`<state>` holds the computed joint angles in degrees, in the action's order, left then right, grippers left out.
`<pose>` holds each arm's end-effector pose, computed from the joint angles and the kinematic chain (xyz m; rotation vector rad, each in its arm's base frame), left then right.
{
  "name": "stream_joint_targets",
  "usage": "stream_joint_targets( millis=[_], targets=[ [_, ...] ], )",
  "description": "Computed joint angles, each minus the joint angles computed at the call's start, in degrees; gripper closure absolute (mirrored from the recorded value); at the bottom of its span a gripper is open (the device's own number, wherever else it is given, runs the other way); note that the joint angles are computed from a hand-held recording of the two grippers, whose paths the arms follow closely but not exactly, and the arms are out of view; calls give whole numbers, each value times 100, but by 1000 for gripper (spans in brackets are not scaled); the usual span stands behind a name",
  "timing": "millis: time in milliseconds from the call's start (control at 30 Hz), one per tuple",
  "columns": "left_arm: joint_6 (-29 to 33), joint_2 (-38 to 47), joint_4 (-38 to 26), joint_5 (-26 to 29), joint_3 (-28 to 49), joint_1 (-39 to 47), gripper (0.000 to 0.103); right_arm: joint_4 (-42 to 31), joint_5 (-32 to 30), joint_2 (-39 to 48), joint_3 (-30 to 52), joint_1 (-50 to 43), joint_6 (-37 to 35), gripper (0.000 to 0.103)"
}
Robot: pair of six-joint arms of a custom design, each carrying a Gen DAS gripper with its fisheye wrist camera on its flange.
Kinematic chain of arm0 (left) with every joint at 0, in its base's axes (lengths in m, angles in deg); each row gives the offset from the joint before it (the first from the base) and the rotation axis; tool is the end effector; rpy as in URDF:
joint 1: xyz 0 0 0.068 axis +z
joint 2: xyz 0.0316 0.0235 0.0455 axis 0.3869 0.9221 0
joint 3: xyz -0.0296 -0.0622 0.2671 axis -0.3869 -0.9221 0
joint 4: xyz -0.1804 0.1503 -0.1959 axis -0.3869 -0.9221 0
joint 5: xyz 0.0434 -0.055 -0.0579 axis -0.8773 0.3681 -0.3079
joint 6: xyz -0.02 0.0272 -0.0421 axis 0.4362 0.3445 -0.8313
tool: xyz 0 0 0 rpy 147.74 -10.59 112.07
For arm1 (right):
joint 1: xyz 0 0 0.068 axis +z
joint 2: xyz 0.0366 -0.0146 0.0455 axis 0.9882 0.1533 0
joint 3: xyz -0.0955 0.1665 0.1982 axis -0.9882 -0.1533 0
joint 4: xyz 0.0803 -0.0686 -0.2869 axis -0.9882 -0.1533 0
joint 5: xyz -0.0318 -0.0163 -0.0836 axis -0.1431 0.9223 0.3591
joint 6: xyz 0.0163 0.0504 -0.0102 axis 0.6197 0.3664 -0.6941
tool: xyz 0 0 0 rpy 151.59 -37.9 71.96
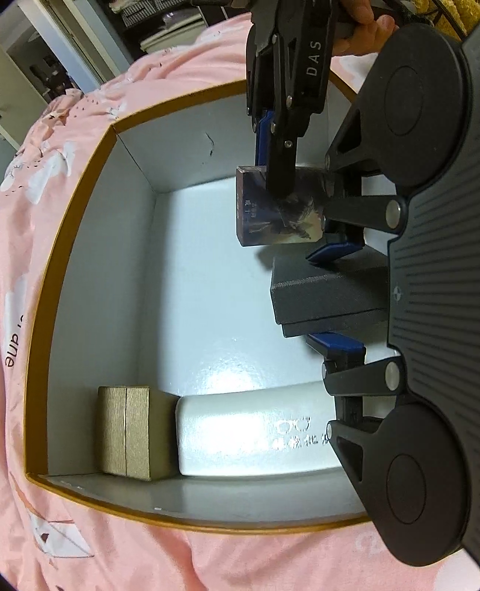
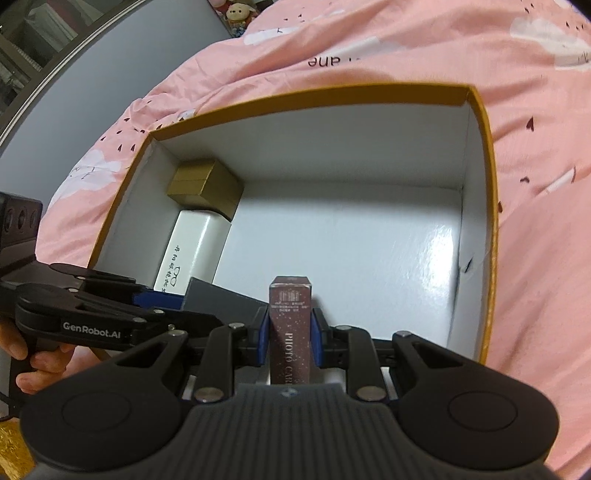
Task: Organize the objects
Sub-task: 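Carry the dark grey box and photo card box over the orange box, then lower the dark grey box into the box with the left while the right holds the photo card box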
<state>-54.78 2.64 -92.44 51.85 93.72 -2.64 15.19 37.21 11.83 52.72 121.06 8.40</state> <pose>0.2286 -0.1239 0.0573 0.6710 2.8046 -0.6621 0.1489 0.1283 0.0901 -0.1001 2.6463 0.6058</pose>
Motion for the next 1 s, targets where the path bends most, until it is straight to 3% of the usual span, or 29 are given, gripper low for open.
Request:
stream_joint_targets(
  millis=[333, 467, 633, 1000],
  targets=[
    [-67, -655, -86, -1109, -264, -556, 50, 179, -185, 129, -29, -85, 222, 79],
    [-103, -1070, -54, -1265, -501, -592, 51, 376, -390, 299, -36, -177, 392, 79],
    [-356, -1554, 170, -1448, -860, -734, 51, 852, -752, 653, -68, -298, 775, 79],
    [-1001, -1352, 1093, -1950, -1205, -1228, 52, 1058, -779, 1092, 59, -252, 826, 79]
  ],
)
